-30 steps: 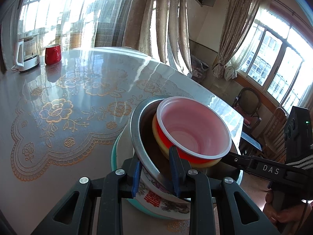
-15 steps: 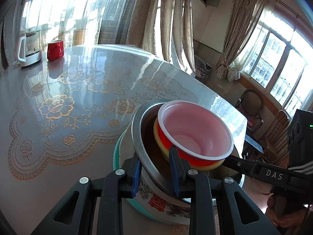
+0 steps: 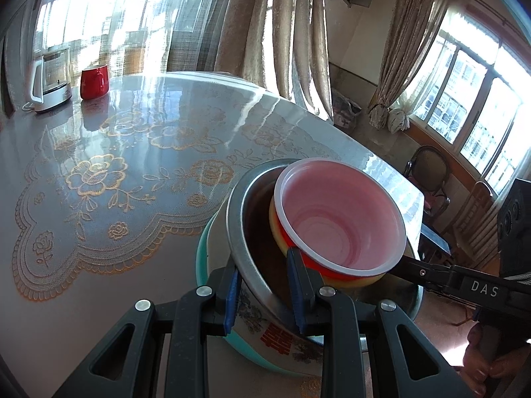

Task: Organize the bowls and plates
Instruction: 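Lower the nested bowls onto the rose-pattern plate with the right gripper, then open the right gripper and withdraw it from the steel bowl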

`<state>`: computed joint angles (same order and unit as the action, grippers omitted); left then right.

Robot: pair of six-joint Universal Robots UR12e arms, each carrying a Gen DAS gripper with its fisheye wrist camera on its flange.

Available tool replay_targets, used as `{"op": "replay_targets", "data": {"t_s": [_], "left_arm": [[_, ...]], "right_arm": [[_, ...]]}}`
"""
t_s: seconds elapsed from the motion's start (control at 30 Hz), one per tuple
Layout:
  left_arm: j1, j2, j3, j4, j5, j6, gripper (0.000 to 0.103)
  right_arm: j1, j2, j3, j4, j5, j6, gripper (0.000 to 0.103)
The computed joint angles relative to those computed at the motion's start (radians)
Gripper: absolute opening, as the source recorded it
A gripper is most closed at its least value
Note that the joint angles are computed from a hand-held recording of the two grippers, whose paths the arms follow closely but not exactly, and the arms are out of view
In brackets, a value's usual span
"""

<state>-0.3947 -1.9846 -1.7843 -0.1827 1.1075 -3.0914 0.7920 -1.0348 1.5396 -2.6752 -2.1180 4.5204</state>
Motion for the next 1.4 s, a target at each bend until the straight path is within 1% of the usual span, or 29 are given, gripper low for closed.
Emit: {"op": "replay_targets", "data": {"t_s": [0.13,0.3,0.4,0.53,0.57,0.67,0.73,0.77,0.8,0.9,1.03,1.17,1.23,1.27,1.3,1.33,1.37,1.4], "left_arm": [[0.006,0.008,-0.011,0.006,-0.004,0.000,0.027],[0.006,0.011,-0.015,0.013,0.005,0.003,0.026],[0.009,0.016,-0.018,0.002,-0.004,0.008,0.027],[0.016,0.027,-0.030,0.010,-0.013,0.011,0.027],[0.019,0.030,-0.033,0.009,-0.017,0.012,0.029],[0.025,0.037,-0.039,0.001,-0.028,0.008,0.032],[0.027,0.039,-0.045,0.010,-0.030,0.007,0.032],[0.026,0.040,-0.047,0.015,-0.028,0.009,0.030],[0.025,0.040,-0.049,0.020,-0.031,0.015,0.026],[0.013,0.039,-0.053,0.044,0.005,0.022,0.026],[0.010,0.036,-0.047,0.037,0.006,0.015,0.026],[0.014,0.044,-0.050,0.020,0.001,0.021,0.027],[0.016,0.050,-0.055,0.012,-0.004,0.022,0.029],[0.016,0.053,-0.058,0.014,0.002,0.022,0.033],[0.015,0.057,-0.063,0.016,0.011,0.025,0.040],[0.015,0.061,-0.066,0.018,0.021,0.028,0.044],[0.015,0.064,-0.072,0.022,0.030,0.030,0.051],[0.016,0.068,-0.078,0.030,0.038,0.029,0.056]], "right_arm": [[0.001,0.003,-0.008,0.014,-0.003,-0.006,0.017],[0.002,0.002,-0.002,0.000,0.000,0.001,0.017],[0.001,0.001,0.013,-0.052,0.016,0.030,0.021],[0.007,0.001,0.020,-0.094,0.020,0.004,0.026],[0.009,0.002,0.021,-0.108,0.019,-0.007,0.026],[0.015,0.002,0.018,-0.105,0.019,-0.029,0.026],[0.016,0.004,0.015,-0.100,0.022,-0.042,0.023],[0.018,0.006,0.013,-0.102,0.020,-0.048,0.022],[0.019,0.008,0.011,-0.099,0.011,-0.051,0.022],[0.017,0.013,0.013,-0.115,0.003,-0.045,0.021],[0.018,0.012,0.015,-0.106,-0.015,-0.039,0.020],[0.021,0.012,0.015,-0.109,-0.012,-0.030,0.022],[0.023,0.013,0.011,-0.102,-0.009,-0.040,0.023],[0.025,0.014,0.007,-0.093,-0.013,-0.043,0.024],[0.027,0.014,0.004,-0.082,-0.017,-0.043,0.024],[0.030,0.015,-0.001,-0.073,-0.023,-0.042,0.025],[0.032,0.016,-0.004,-0.064,-0.028,-0.039,0.026],[0.034,0.015,-0.007,-0.053,-0.035,-0.032,0.029]]}}
